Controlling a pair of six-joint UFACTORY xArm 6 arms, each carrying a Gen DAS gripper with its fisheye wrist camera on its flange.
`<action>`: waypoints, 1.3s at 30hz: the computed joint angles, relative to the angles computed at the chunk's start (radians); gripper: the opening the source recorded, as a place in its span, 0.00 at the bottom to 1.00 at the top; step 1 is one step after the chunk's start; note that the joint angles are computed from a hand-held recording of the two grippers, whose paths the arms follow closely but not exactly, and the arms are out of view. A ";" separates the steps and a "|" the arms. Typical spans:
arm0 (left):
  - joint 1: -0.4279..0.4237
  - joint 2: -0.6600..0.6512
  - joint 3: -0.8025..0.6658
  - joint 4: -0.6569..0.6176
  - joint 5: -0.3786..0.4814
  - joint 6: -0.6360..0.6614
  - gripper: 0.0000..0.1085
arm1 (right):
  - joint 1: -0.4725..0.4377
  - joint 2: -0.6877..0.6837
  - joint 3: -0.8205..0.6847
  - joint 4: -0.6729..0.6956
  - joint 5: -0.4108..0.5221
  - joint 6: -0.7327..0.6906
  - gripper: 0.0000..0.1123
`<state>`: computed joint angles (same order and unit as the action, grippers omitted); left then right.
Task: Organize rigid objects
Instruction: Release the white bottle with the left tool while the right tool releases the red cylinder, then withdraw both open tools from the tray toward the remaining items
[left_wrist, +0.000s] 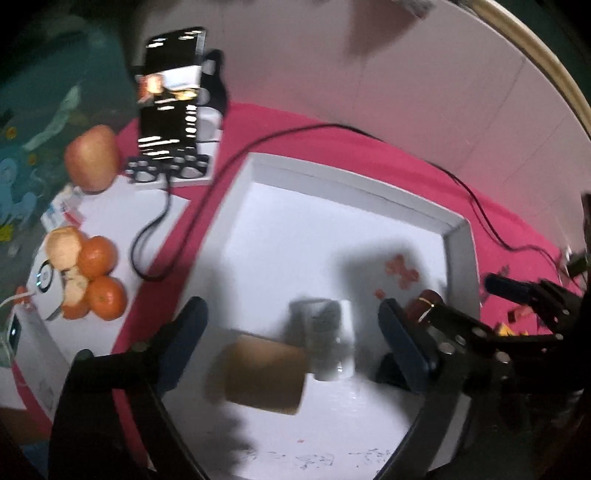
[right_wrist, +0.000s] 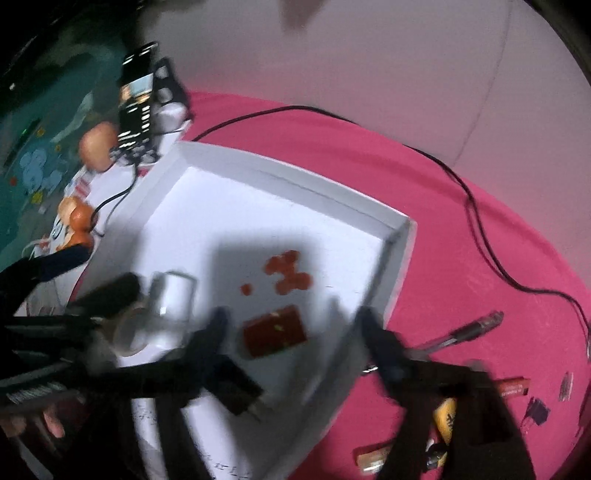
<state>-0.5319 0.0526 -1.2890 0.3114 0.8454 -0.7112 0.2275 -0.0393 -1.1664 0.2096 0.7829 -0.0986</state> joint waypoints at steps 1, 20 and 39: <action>-0.003 -0.010 0.007 0.027 0.004 -0.026 0.87 | -0.008 -0.008 0.011 0.008 -0.010 -0.003 0.85; -0.103 -0.192 0.124 0.178 0.065 -0.285 0.87 | 0.019 -0.275 0.246 0.004 -0.147 -0.093 0.92; -0.227 -0.059 -0.026 0.116 0.004 -0.228 0.87 | -0.258 -0.540 0.443 0.044 -0.123 -0.062 0.92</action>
